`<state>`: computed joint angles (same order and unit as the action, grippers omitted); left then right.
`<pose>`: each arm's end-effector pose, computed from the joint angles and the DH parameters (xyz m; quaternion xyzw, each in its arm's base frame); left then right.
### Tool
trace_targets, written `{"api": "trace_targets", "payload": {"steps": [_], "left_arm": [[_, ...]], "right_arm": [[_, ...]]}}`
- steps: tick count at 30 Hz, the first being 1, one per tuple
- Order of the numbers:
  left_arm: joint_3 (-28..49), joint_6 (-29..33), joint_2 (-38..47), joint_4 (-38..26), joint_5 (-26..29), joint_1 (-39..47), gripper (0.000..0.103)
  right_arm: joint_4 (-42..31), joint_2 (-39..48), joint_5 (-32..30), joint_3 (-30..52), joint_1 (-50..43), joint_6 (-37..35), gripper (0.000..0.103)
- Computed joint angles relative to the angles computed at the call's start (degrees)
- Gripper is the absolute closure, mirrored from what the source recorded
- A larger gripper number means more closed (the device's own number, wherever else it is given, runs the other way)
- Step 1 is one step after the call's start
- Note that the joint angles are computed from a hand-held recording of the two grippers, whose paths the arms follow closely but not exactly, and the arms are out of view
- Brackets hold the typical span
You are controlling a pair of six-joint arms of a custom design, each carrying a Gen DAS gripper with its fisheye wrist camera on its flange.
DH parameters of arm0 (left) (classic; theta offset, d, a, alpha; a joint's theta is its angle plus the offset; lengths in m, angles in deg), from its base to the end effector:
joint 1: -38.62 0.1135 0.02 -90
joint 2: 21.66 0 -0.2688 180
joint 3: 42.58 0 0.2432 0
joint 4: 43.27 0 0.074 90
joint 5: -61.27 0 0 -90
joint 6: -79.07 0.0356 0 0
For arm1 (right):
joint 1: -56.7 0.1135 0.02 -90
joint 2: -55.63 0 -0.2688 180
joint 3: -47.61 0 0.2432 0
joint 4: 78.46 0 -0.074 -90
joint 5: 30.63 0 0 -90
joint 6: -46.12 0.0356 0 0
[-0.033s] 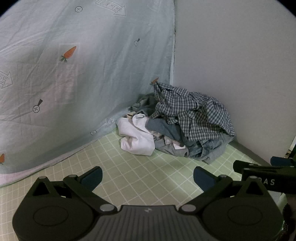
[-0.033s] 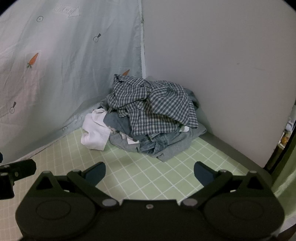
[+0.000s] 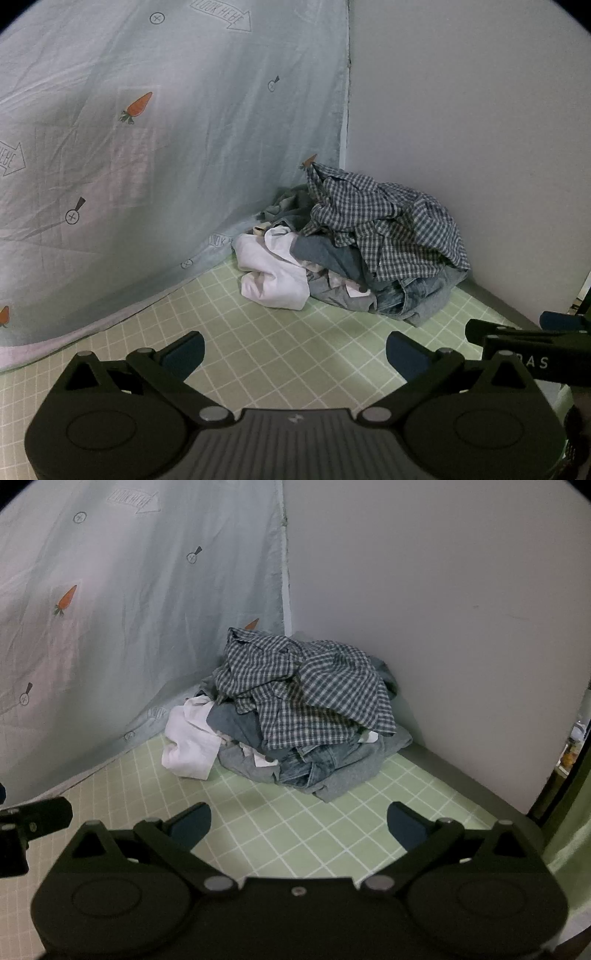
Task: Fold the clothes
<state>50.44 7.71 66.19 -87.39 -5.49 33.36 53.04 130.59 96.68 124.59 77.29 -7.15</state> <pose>0.3324 -0.0447 0.3369 0.2679 0.8468 -0.1314 0.4404 0.2545 0.0726 0.3075 0.2409 0.8546 -0.0922 0.4507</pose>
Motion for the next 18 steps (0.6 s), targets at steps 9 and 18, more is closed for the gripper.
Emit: {"api": "trace_targets", "payload": {"steps": [9,18], "left_arm": [[-0.1,1.0,0.3,0.3,1.5,1.0,0.0],[0.3,1.5,0.7,-0.2,1.4,1.1,0.0]], "right_arm": [[-0.2,0.4,0.0,0.3,-0.4,-0.2,0.0],[-0.3,0.9,0.1,0.7,-0.3,0.1,0.0]]}}
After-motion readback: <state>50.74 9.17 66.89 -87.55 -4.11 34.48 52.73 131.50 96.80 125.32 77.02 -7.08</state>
